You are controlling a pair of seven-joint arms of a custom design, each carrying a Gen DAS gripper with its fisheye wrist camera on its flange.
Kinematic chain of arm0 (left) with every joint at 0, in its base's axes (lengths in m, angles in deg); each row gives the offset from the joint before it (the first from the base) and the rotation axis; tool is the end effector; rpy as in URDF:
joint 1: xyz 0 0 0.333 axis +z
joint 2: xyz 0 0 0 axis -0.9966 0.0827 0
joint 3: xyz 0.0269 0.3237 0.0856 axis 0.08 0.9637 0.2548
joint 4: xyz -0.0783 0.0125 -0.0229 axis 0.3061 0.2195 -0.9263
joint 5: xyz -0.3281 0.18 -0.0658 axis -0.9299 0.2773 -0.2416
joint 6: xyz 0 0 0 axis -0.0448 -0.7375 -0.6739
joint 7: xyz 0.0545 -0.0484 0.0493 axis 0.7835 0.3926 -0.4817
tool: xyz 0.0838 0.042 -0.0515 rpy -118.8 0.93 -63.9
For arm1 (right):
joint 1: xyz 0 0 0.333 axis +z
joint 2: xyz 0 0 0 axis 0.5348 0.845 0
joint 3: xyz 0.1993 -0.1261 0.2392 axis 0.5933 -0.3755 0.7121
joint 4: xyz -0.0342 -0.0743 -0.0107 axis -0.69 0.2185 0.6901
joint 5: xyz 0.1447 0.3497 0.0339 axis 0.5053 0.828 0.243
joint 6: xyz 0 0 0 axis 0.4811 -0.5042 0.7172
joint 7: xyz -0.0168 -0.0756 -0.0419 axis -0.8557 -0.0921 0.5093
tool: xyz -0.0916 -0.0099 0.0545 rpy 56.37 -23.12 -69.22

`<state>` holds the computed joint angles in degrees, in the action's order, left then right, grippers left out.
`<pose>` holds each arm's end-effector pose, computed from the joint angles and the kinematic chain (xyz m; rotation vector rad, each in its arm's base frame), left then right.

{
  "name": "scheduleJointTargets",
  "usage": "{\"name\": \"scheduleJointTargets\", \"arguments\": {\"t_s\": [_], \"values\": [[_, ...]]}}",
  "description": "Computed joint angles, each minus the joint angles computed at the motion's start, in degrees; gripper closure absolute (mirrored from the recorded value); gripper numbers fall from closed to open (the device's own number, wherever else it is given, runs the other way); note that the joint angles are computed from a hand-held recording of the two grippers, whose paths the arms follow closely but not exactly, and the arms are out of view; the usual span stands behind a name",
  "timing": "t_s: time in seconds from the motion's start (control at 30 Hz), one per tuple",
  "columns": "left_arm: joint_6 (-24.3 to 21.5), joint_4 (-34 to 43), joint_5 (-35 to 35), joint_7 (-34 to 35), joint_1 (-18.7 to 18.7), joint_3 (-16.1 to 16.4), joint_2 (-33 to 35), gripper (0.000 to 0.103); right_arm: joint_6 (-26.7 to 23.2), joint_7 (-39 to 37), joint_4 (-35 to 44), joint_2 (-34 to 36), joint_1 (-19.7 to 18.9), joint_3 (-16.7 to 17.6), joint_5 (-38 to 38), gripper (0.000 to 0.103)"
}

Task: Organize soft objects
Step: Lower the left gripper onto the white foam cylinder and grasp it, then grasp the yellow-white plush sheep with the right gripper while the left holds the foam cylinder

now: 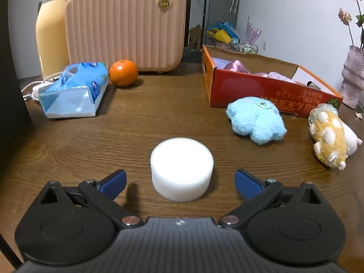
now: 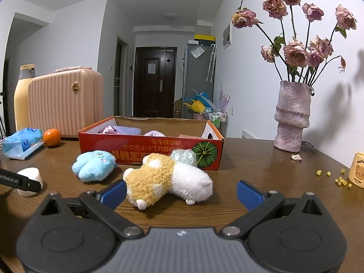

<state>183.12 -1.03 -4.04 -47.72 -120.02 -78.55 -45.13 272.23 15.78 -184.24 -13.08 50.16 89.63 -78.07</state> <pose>0.5868 -0.4284 0.4367 -2.0088 1.2131 -0.6124 0.6341 0.2869 0.4193 -1.6967 1.0667 -0.7654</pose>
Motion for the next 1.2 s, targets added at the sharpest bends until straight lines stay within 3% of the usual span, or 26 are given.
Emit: {"name": "scheduleJointTargets", "arguments": {"t_s": [0.1,0.2,0.3,0.37,0.53,0.67,0.9,1.03,1.2], "values": [[-0.55,0.57,0.46,0.72,-0.18,0.25,0.40,0.000,-0.59,-0.51,0.60,0.26,0.95,-0.93,0.97,0.000],[-0.12,0.88,1.40,1.31,-0.26,0.46,0.64,0.007,-1.36,-1.65,1.55,0.64,2.92,-2.77,3.40,0.000],[1.07,0.66,1.42,1.56,0.10,0.44,0.56,0.024,-2.55,-2.72,2.65,1.06,4.57,-4.30,5.88,0.000],[1.42,0.59,1.42,1.72,0.18,0.49,0.57,0.044,-3.46,-3.04,3.31,1.22,5.35,-4.96,7.61,0.000],[1.62,0.18,3.42,0.69,-0.56,1.09,0.32,0.046,-7.31,-0.99,5.63,1.72,5.72,-4.75,11.12,0.000],[0.70,0.29,4.86,0.02,-1.00,1.09,0.26,0.046,-8.26,-0.78,7.60,2.74,10.93,-9.81,14.66,0.000],[-0.50,0.55,6.86,-0.50,-1.65,1.10,0.33,0.046,-14.23,2.92,14.33,5.96,15.12,-13.72,17.68,0.000],[-0.42,0.50,7.49,-0.54,-1.65,0.92,0.30,0.046,-19.73,10.17,19.75,9.18,20.41,-21.12,18.06,0.002],[-0.16,0.45,7.86,-0.39,-1.71,0.83,0.31,0.046,-24.19,18.16,25.13,12.81,24.25,-27.28,15.60,0.011]]}}
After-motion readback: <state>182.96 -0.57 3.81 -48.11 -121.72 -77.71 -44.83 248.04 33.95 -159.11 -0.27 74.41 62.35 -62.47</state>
